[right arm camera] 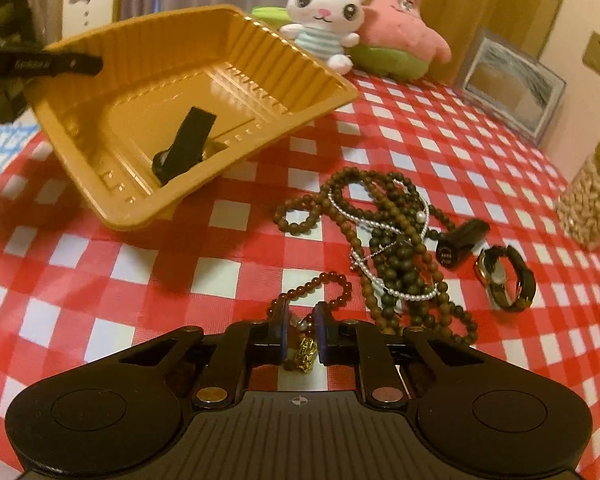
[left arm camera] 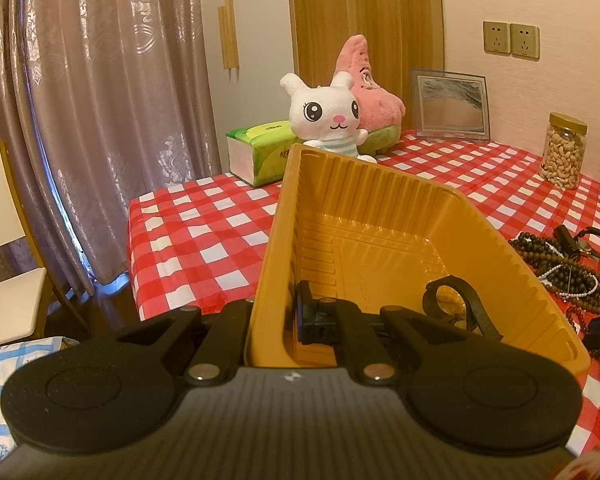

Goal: Organize jewelry

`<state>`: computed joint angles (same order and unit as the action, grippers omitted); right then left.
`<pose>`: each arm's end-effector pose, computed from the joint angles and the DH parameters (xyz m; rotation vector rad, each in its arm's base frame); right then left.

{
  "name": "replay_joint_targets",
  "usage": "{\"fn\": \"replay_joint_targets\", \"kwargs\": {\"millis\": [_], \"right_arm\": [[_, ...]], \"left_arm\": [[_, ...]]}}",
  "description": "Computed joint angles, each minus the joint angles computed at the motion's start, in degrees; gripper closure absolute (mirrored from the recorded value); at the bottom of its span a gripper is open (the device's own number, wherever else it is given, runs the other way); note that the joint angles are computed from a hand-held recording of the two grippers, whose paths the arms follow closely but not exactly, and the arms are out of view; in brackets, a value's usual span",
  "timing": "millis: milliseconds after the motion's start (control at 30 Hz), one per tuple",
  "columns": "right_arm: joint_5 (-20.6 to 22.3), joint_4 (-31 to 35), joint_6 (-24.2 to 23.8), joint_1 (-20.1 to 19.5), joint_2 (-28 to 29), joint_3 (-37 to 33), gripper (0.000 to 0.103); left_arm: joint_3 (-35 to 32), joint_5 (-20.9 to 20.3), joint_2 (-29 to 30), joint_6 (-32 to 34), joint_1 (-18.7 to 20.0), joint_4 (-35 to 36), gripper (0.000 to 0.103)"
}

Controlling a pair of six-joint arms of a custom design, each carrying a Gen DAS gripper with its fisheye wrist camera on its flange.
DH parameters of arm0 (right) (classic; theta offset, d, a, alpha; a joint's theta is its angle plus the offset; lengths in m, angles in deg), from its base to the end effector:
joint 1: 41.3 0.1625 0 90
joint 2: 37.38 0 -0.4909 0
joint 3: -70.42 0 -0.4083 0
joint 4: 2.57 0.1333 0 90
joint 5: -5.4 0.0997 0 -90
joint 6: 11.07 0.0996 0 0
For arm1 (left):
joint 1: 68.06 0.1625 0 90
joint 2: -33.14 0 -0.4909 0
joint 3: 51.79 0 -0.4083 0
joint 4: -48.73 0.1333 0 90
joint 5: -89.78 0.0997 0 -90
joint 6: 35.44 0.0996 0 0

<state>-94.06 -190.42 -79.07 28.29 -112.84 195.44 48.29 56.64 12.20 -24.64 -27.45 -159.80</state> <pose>-0.0745 -0.5354 0.3360 0.8755 -2.2032 0.6246 -0.3501 -0.5857 -0.0419 0.7245 2.0890 -1.1217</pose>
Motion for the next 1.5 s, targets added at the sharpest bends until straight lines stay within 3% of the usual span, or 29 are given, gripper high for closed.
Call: {"fn": "replay_joint_targets", "kwargs": {"millis": [200,467,667,1000,1200,1500], "right_arm": [[-0.29,-4.09,-3.71,-0.01,0.64,1.44,0.087],[1.79,1.58,-4.3,-0.66,-0.46,-0.03,0.092],[1.21,-1.28,-6.61,-0.47,0.03,0.96,0.096],[2.61,3.4,6.68,-0.56,-2.33,-0.56,0.098],[8.37,6.18,13.54,-0.48,-5.43,-0.77,0.098],[14.61,12.94,17.73,3.07,-5.0,-3.28,0.097]], "left_arm": [[-0.06,0.03,-0.02,-0.13,0.01,0.17,0.098],[-0.01,-0.02,-0.04,-0.02,0.03,0.07,0.098],[0.0,-0.05,-0.05,-0.07,0.04,0.04,0.098],[0.02,-0.1,-0.01,0.02,0.08,-0.12,0.098],[0.01,-0.08,0.0,-0.08,0.07,-0.03,0.098],[0.01,-0.09,0.02,0.01,0.08,-0.13,0.098]]}}
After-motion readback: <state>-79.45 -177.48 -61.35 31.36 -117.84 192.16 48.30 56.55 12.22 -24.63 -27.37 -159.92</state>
